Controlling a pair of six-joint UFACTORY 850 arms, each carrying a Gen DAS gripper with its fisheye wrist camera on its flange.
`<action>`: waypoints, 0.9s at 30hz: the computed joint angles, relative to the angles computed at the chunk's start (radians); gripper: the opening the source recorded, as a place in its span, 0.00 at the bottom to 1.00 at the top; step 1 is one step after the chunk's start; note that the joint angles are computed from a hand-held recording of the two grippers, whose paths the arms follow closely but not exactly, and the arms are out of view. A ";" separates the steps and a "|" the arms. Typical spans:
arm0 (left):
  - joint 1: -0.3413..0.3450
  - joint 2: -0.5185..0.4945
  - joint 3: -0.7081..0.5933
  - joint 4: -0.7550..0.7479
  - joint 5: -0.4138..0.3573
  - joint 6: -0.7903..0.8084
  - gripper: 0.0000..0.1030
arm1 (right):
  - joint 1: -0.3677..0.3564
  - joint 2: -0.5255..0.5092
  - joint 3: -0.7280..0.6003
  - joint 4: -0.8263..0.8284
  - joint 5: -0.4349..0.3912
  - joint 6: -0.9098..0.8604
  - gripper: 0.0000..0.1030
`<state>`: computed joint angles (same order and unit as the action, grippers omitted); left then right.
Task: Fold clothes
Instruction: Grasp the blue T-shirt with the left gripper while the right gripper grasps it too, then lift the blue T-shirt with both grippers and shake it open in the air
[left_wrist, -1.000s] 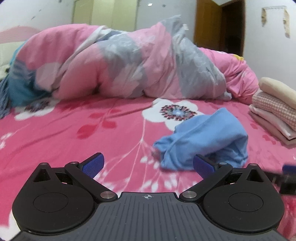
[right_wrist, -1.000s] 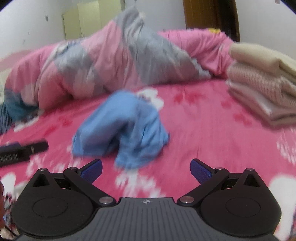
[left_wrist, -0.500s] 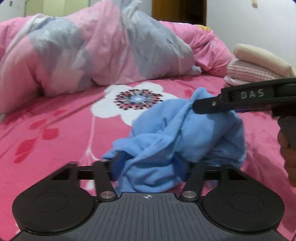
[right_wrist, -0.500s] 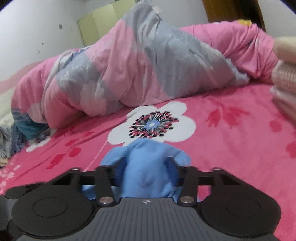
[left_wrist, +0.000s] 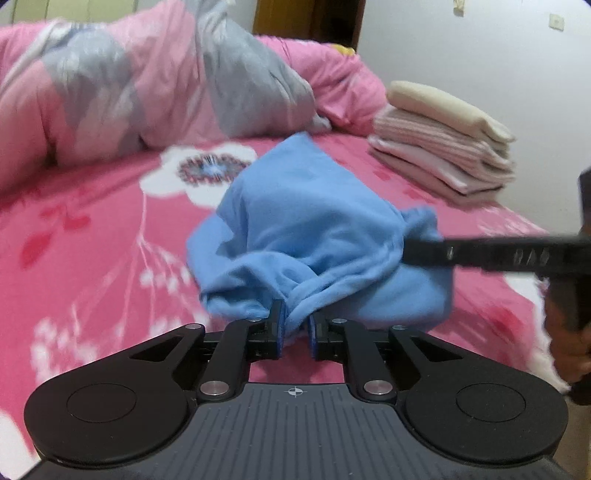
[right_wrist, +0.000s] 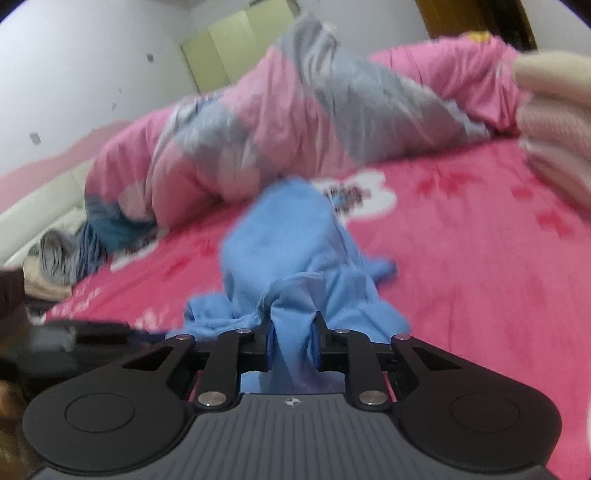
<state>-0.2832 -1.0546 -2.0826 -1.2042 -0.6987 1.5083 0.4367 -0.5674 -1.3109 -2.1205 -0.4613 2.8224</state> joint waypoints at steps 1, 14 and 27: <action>0.008 0.009 0.016 0.002 -0.016 -0.007 0.13 | 0.008 0.005 0.017 0.018 0.009 -0.008 0.19; 0.001 0.047 0.056 -0.158 -0.036 0.042 0.79 | 0.069 0.143 0.218 0.021 -0.056 0.113 0.19; -0.088 -0.064 -0.127 -0.024 0.093 -0.075 0.19 | -0.016 0.112 0.218 -0.017 -0.167 0.268 0.43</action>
